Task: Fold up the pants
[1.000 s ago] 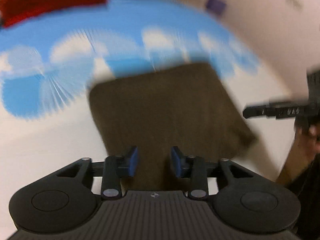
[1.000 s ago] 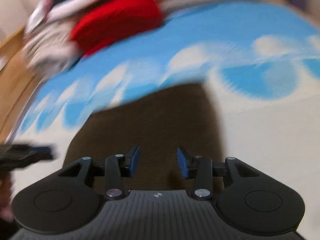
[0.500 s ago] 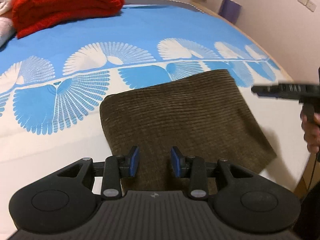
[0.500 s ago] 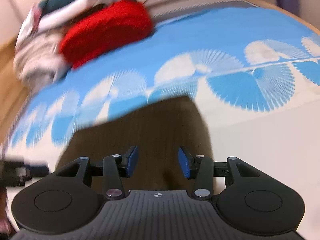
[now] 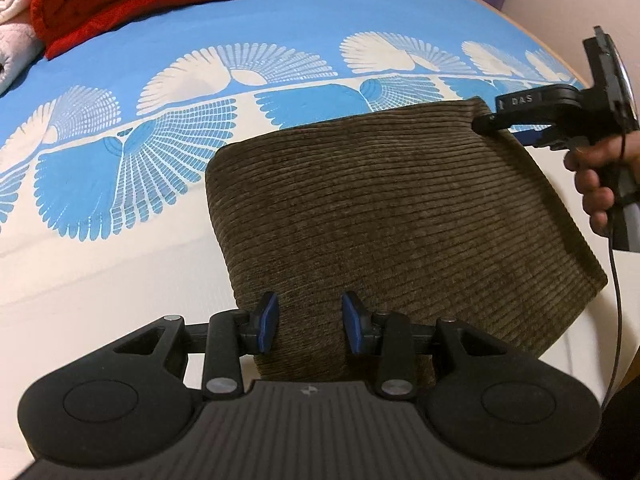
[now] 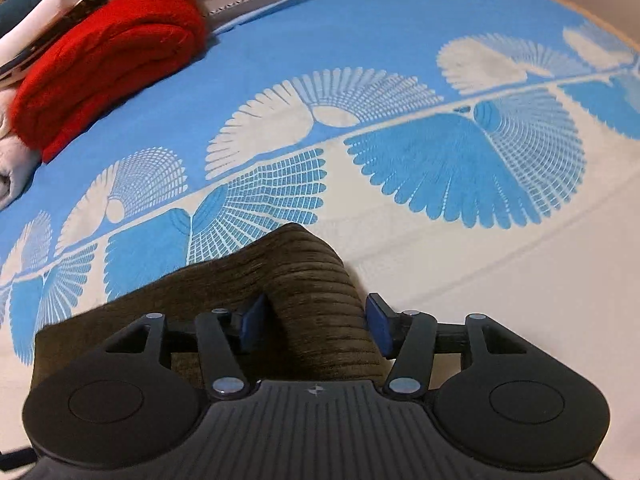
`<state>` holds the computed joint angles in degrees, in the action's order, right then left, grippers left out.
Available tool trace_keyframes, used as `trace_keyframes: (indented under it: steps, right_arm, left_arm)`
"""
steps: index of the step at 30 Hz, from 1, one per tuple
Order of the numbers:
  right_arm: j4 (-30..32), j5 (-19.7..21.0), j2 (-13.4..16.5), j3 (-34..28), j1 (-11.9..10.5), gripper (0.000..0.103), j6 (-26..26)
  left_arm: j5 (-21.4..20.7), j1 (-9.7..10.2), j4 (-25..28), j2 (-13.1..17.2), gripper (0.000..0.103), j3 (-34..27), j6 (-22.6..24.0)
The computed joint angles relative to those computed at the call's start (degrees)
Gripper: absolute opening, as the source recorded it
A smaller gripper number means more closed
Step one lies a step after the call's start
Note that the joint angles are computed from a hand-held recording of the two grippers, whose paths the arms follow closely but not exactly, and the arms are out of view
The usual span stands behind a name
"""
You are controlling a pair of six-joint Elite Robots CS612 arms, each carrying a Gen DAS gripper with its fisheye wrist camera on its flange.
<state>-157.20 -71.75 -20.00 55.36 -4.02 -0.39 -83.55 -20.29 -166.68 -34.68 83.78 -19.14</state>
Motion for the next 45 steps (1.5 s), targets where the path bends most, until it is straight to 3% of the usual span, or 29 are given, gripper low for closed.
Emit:
trace_keyframes:
  steps: [6,13,15,19,21,28,32,33,35,37,39,40,43,45]
  right_arm:
    - [1.4,-0.9,0.0,-0.5,0.2,0.059,1.2]
    - [-3.1,-3.5,-3.7,4.7,0.4,0.065,-1.2]
    - [-6.0,-2.6,-5.7,7.7,0.2,0.067,-1.8]
    - [-14.1,-0.1,-10.8,16.2,-0.3,0.077,-2.3]
    - [-18.2,1.4,-14.0,21.8,-0.6,0.09,-2.4]
    - [-31.9,8.1,-23.2,39.6,-2.7,0.1,-12.1]
    - [-43.3,8.9,-24.8,47.3,-4.3,0.101,-13.5]
    - [-45.3,9.8,-24.9,48.5,-4.8,0.102,-13.2]
    - [-49.6,11.3,-24.6,50.7,-5.5,0.102,-12.7]
    - [-51.1,9.9,-24.4,52.2,-5.6,0.102,-10.2]
    - [-46.8,8.4,-24.7,52.6,-5.5,0.102,-8.6]
    - [-43.9,7.2,-25.0,52.5,-5.1,0.102,-8.9]
    - [-41.3,4.0,-25.3,52.1,-4.1,0.102,-9.8]
    - [-38.9,2.2,-25.3,51.6,-3.5,0.102,-9.8]
  left_arm:
    - [0.8,-0.23,1.0,0.0,0.044,-0.4,0.7]
    - [4.2,-1.14,-0.7,-1.5,0.046,2.0,1.2]
    - [6.4,-1.65,-2.1,-2.2,0.053,3.1,1.0]
    - [11.3,-2.88,-8.8,-4.5,0.078,7.1,-0.6]
    - [14.2,-3.69,-12.8,-5.9,0.085,9.2,-0.2]
    - [27.4,-8.74,-21.0,-11.2,0.086,16.4,1.5]
    - [30.4,-12.08,-26.0,-12.7,0.087,21.1,-3.7]
    - [30.4,-12.8,-26.6,-12.7,0.092,22.1,-5.6]
    - [31.3,-14.32,-26.3,-12.3,0.101,23.7,-10.0]
    - [31.7,-15.47,-23.4,-11.5,0.102,24.5,-14.0]
    - [28.0,-15.22,-14.9,-11.8,0.102,23.8,-17.0]
    - [26.5,-14.91,-13.6,-11.6,0.102,23.3,-17.5]
    - [29.8,-14.88,-13.6,-10.5,0.102,22.1,-15.8]
    - [29.2,-14.35,-13.0,-10.3,0.102,21.7,-16.8]
